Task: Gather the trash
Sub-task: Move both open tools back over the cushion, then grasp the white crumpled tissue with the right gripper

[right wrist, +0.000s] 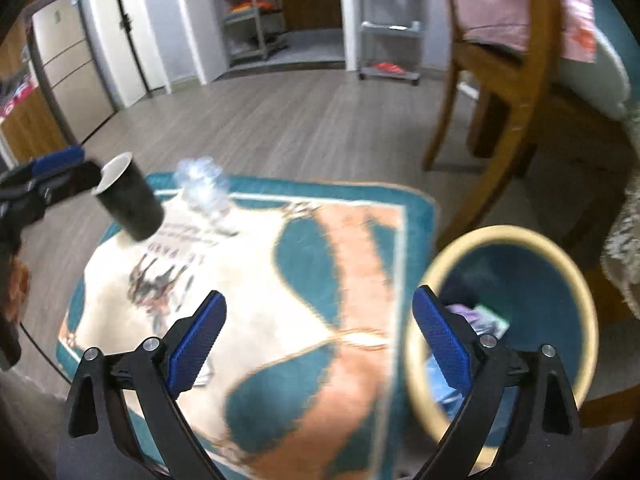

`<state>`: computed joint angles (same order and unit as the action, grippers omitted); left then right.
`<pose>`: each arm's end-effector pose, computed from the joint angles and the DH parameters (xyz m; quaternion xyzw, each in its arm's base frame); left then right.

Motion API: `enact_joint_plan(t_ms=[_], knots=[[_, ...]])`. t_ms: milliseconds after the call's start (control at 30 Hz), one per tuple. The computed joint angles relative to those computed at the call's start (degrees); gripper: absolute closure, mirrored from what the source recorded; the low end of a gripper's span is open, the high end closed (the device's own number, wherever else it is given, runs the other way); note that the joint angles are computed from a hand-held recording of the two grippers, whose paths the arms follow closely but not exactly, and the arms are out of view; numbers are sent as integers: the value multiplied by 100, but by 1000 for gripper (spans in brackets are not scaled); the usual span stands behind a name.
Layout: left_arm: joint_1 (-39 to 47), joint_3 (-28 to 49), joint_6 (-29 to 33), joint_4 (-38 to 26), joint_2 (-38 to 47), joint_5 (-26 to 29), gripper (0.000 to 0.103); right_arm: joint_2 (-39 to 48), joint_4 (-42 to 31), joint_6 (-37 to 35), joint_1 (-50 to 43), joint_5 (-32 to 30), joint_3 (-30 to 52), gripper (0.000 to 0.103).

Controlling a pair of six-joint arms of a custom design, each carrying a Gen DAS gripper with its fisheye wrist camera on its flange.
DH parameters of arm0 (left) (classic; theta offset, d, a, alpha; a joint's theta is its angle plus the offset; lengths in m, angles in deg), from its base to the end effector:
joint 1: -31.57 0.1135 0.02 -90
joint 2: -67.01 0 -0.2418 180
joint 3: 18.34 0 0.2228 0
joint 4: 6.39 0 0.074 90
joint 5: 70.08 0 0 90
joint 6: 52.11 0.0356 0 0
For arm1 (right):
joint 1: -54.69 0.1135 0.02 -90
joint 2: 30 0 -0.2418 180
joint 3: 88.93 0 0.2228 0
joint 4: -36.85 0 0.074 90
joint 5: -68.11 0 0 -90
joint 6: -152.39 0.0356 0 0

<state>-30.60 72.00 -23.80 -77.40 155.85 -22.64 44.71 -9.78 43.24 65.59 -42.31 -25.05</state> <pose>0.1487 -0.2301 0.2672 -0.0607 0.9172 0.0218 0.3931 0.2263 0.0562 0.2144 -0.2929 0.8996 0.1499 0.2873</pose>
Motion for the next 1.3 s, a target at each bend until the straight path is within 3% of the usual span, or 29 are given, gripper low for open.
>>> enact_joint_plan(t_ms=[367,767,833,1133,1300], knots=[[459,-998,-362,-115,-837,150,6,-183,824,1011,2157,1050,-963,9],[702,-1441,-401,-118,-1248,271,6,609,1044,1283,3143,1432,-1099,12],[705,-1443,-387,-101,-1238,274,6,737,987,1259,3221,1387,-1055,31],[761,-1424,-258,20,-1144,305,6,960,729,1076,3205,1089,-918,84],[748,-1392,-263,55,-1081,314,6,760,587,1017,2975,1000,-748,87]])
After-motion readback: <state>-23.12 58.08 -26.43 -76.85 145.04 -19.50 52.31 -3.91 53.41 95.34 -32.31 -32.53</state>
